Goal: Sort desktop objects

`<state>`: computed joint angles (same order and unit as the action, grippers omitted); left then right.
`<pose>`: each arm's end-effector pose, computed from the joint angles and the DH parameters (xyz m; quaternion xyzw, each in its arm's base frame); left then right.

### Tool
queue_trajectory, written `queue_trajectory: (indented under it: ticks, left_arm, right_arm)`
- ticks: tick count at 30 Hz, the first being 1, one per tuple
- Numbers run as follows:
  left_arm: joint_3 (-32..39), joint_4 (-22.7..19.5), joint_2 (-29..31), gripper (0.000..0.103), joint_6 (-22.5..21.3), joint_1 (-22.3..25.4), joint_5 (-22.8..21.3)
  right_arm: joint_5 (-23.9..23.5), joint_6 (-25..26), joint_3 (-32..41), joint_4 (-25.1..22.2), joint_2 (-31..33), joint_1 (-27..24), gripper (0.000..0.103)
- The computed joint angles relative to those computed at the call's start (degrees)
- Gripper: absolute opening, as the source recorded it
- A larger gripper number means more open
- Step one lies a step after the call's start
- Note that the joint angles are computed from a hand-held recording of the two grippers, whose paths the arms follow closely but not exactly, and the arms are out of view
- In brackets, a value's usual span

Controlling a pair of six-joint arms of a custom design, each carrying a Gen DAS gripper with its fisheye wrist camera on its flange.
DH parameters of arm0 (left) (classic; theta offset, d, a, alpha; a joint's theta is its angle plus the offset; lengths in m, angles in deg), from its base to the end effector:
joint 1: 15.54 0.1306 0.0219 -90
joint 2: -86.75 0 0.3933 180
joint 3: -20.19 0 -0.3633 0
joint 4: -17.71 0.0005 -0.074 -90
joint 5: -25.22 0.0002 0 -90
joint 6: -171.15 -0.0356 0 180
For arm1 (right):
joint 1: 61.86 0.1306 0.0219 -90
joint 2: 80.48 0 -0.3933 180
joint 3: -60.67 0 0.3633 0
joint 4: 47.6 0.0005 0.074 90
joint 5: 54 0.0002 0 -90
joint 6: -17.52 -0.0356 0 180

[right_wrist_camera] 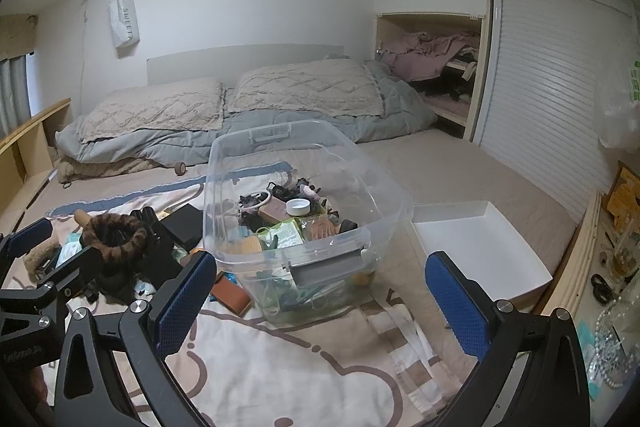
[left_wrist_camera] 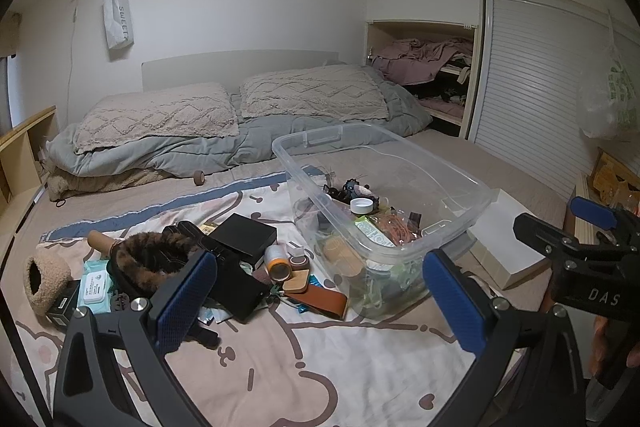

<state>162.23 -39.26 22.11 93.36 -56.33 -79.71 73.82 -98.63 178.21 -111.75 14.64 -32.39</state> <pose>0.4663 -0.3909 0.5943 0.1496 0.8493 -0.1194 0.4920 0.4192 0.2113 0.5928 0.1074 0.8668 -0.0811 0.4801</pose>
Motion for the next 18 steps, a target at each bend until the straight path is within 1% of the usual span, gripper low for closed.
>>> queue_trajectory:
  ticks: [18]
  left_arm:
    - [0.1, 0.0, 0.0, 0.103, -0.1, 0.0, 0.2]
  right_arm:
    - [0.2, 0.0, -0.4, 0.1, -0.3, -0.1, 0.103]
